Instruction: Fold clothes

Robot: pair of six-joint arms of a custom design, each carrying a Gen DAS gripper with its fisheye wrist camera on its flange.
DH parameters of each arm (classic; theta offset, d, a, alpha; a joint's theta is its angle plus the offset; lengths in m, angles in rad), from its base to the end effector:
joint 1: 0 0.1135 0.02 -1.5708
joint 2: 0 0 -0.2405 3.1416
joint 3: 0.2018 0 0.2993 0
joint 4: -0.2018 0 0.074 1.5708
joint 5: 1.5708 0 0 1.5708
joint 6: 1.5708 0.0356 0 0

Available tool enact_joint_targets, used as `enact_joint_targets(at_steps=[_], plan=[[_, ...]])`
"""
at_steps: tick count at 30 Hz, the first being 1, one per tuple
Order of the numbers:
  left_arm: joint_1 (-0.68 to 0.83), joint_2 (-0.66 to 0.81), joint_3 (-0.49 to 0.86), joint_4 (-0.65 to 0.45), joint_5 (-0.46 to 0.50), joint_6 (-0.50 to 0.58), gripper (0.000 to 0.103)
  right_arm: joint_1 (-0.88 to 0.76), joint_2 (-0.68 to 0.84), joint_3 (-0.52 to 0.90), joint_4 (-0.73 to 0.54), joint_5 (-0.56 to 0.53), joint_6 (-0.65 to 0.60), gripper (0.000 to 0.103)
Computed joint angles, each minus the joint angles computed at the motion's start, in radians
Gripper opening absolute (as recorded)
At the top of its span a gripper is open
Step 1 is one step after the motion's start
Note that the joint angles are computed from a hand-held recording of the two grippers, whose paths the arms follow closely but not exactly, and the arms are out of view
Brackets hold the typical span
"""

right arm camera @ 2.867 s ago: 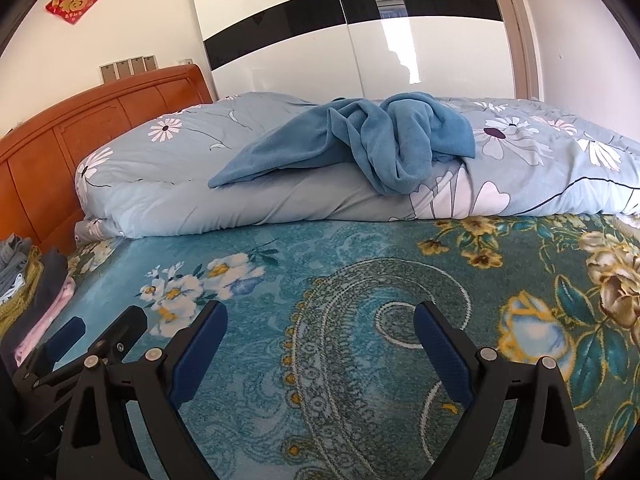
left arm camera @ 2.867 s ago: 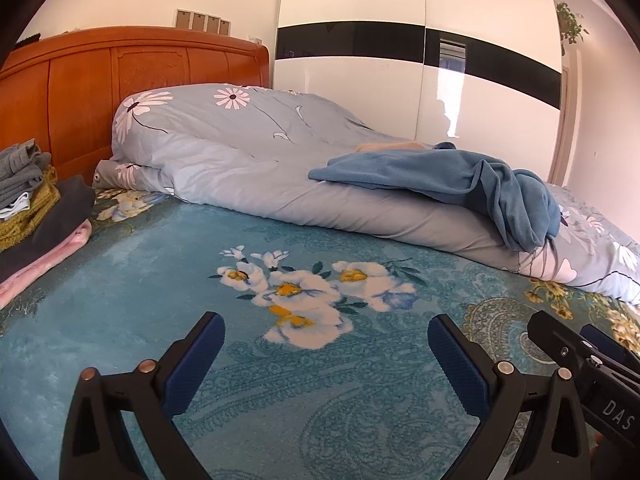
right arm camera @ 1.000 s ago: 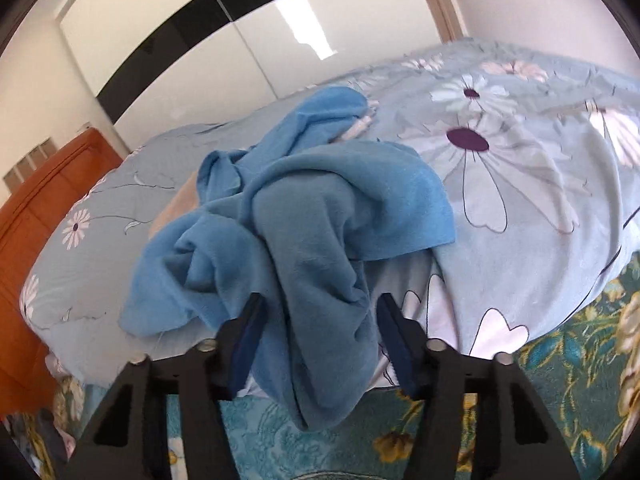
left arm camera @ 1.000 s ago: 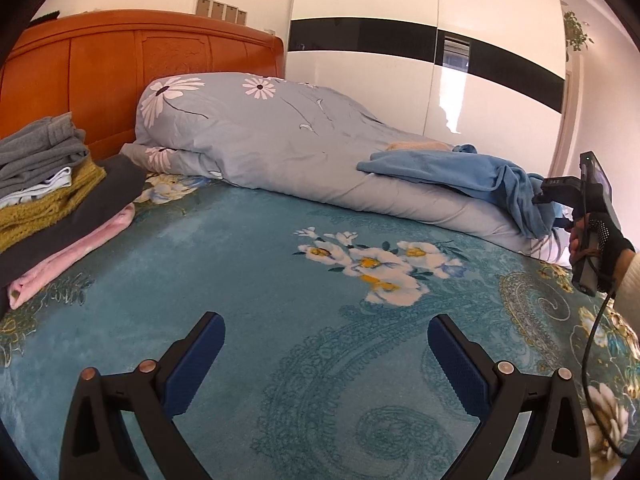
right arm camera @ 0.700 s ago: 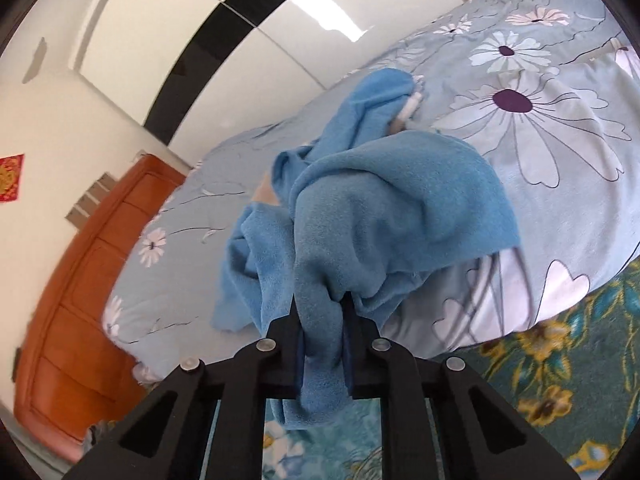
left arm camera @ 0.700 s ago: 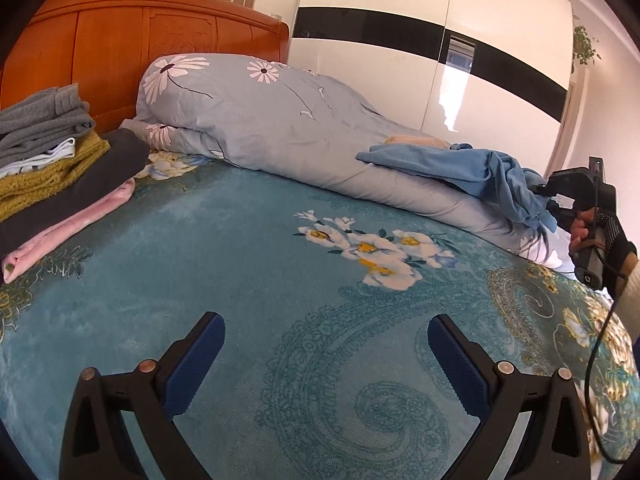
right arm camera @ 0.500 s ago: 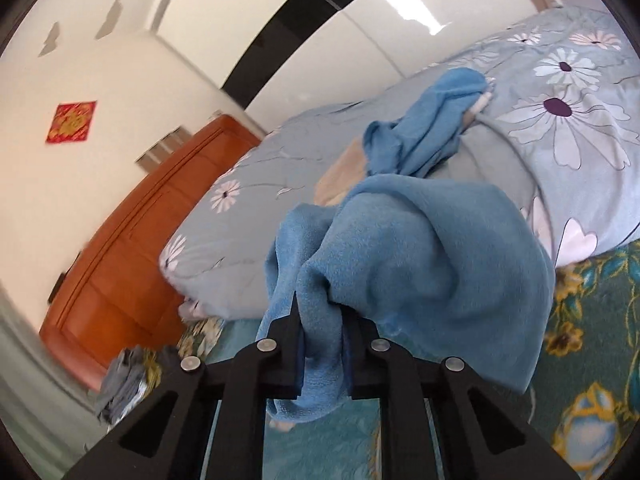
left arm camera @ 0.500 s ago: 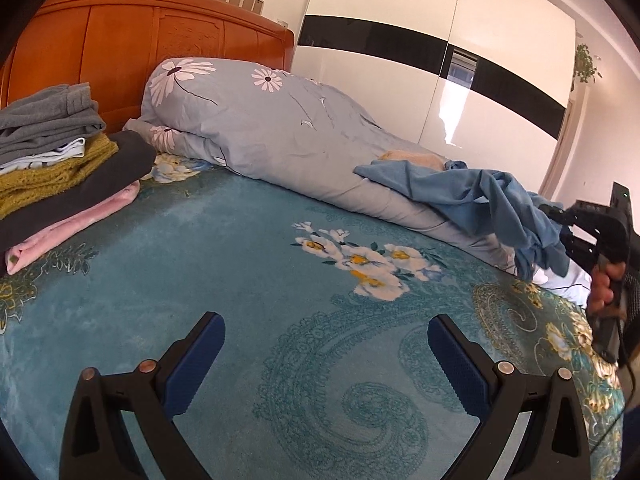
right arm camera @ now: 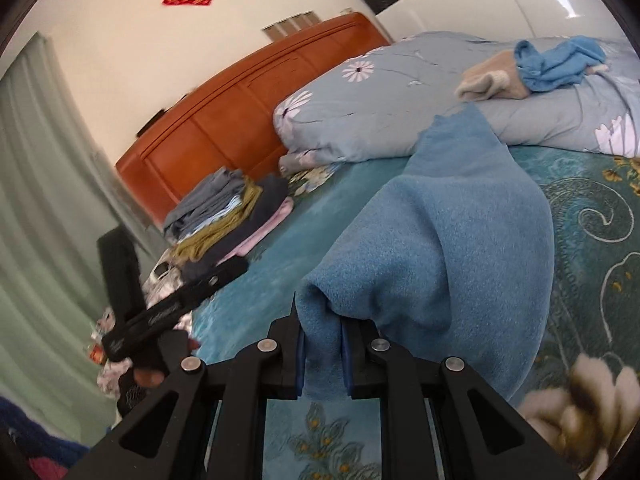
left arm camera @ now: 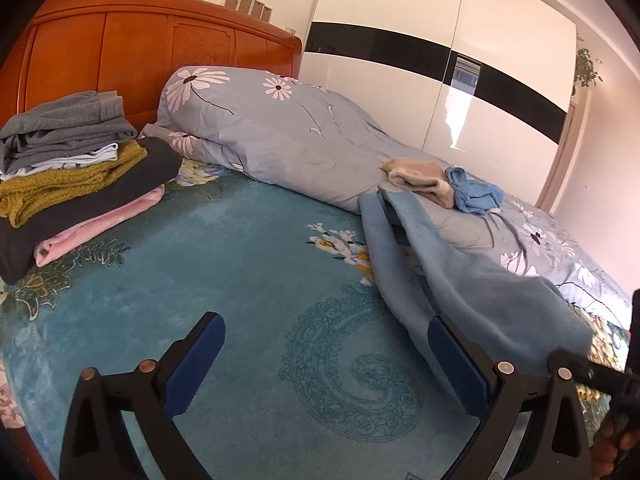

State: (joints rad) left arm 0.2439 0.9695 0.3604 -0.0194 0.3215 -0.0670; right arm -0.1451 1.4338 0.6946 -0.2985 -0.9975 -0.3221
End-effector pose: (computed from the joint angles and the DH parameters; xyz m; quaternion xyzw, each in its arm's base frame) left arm 0.2414 0.0485 0.1299 -0.0644 0.8802 -0.1025 0.4589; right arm 0.2929 -0.0126 0.1182 -0.2004 0.8327 0.3954 0.3318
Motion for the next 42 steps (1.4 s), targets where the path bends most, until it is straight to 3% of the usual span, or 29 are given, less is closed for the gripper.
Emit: enact_joint_targets(at_steps=[5, 10, 12, 14, 18, 23, 25, 27, 28, 38, 41, 42], plan=[[0.001, 0.138, 0.062, 0.004, 0.070, -0.048, 0.103, 0.021, -0.072, -0.082, -0.060, 0.171, -0.079, 0.018], [-0.085, 0.275, 0.154, -0.016, 0.078, -0.029, 0.103, -0.109, -0.220, -0.138, -0.174, 0.142, -0.141, 0.022], [-0.112, 0.333, 0.198, -0.026, 0.090, -0.022, 0.103, -0.193, -0.288, -0.164, -0.226, 0.115, -0.185, 0.032], [-0.134, 0.392, 0.242, -0.031, 0.118, -0.018, 0.103, -0.245, -0.314, -0.182, -0.209, 0.126, -0.169, 0.035], [-0.151, 0.531, 0.348, -0.062, 0.188, -0.016, 0.103, -0.253, -0.199, -0.162, -0.089, 0.174, -0.061, 0.035], [-0.135, 0.667, 0.474, -0.130, 0.299, -0.017, 0.102, -0.230, 0.017, -0.079, -0.013, 0.123, 0.040, 0.035], [-0.129, 0.711, 0.520, -0.155, 0.343, -0.011, 0.102, -0.227, 0.048, -0.068, -0.002, 0.072, 0.054, 0.032], [-0.125, 0.757, 0.567, -0.188, 0.375, -0.002, 0.101, -0.219, 0.041, -0.071, 0.000, 0.048, 0.053, 0.009], [-0.126, 0.774, 0.585, -0.201, 0.378, 0.003, 0.101, -0.216, 0.028, -0.076, -0.003, 0.044, 0.049, 0.009], [-0.130, 0.886, 0.668, -0.237, 0.478, -0.014, 0.077, -0.274, -0.079, -0.094, -0.052, -0.002, 0.065, 0.005], [-0.135, 0.901, 0.680, -0.247, 0.497, -0.014, 0.067, -0.273, -0.073, -0.088, -0.053, 0.000, 0.081, 0.005], [-0.136, 0.907, 0.686, -0.249, 0.500, -0.016, 0.059, -0.272, -0.068, -0.087, -0.049, -0.001, 0.088, 0.005]])
